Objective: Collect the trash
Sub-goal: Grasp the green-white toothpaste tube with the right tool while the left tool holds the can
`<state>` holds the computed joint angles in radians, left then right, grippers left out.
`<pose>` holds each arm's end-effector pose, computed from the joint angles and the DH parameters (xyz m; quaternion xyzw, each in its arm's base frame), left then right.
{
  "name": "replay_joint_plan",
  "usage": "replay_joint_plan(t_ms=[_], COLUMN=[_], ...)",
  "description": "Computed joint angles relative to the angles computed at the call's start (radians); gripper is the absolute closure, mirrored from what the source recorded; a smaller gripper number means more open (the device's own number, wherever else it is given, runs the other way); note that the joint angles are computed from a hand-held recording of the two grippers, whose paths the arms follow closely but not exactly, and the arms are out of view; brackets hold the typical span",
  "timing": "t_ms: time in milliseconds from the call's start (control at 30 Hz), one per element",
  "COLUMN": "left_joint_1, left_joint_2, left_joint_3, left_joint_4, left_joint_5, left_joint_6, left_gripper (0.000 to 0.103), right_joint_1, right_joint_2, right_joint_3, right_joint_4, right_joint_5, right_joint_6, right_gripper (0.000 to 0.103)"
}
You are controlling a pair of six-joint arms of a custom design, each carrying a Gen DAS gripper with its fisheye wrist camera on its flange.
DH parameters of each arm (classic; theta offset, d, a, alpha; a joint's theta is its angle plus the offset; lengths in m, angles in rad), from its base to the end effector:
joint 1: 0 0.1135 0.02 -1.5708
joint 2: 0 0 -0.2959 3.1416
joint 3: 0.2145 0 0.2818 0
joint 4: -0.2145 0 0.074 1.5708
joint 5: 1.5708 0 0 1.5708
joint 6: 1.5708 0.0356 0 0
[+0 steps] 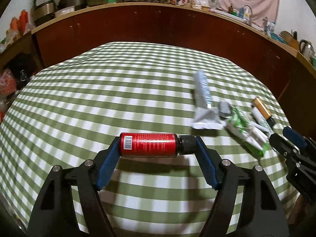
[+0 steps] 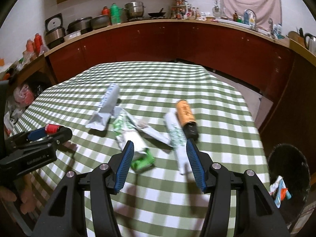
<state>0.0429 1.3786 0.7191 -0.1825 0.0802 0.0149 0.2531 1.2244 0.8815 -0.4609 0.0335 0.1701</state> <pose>0.2906 0.0096 0.2010 0.0012 0.9337 -0.0272 0.3570 0.2666 0.0677 0.2768 -0.0322 0.9267 0.0634 0.3690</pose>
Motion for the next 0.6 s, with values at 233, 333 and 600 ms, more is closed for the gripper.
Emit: replay_joint_plan(t_ms=[233, 333, 600], left_joint_1=[0.070, 0.090, 0.101], left_joint_2=[0.001, 0.009, 0.029], left_joint_3=[0.008, 0.013, 0.011], left_joint_4=[0.001, 0.000, 0.002], left_joint_5=[0.006, 0.017, 0.037], left_joint_6=[0.031, 0.037, 0.045], left_gripper=[0.031, 0.031, 0.031], right_joint_1=[0.061, 0.077, 0.108], right_joint_2=[0.089, 0.123, 0.166], right_joint_3=[0.043, 0.067, 0.104], right_joint_4=[-0.002, -0.019, -0.046], right_joint_5=[0.011, 0.011, 0.028], right_joint_6=[0.000, -0.001, -0.010], right_gripper=[0.049, 0.053, 0.067])
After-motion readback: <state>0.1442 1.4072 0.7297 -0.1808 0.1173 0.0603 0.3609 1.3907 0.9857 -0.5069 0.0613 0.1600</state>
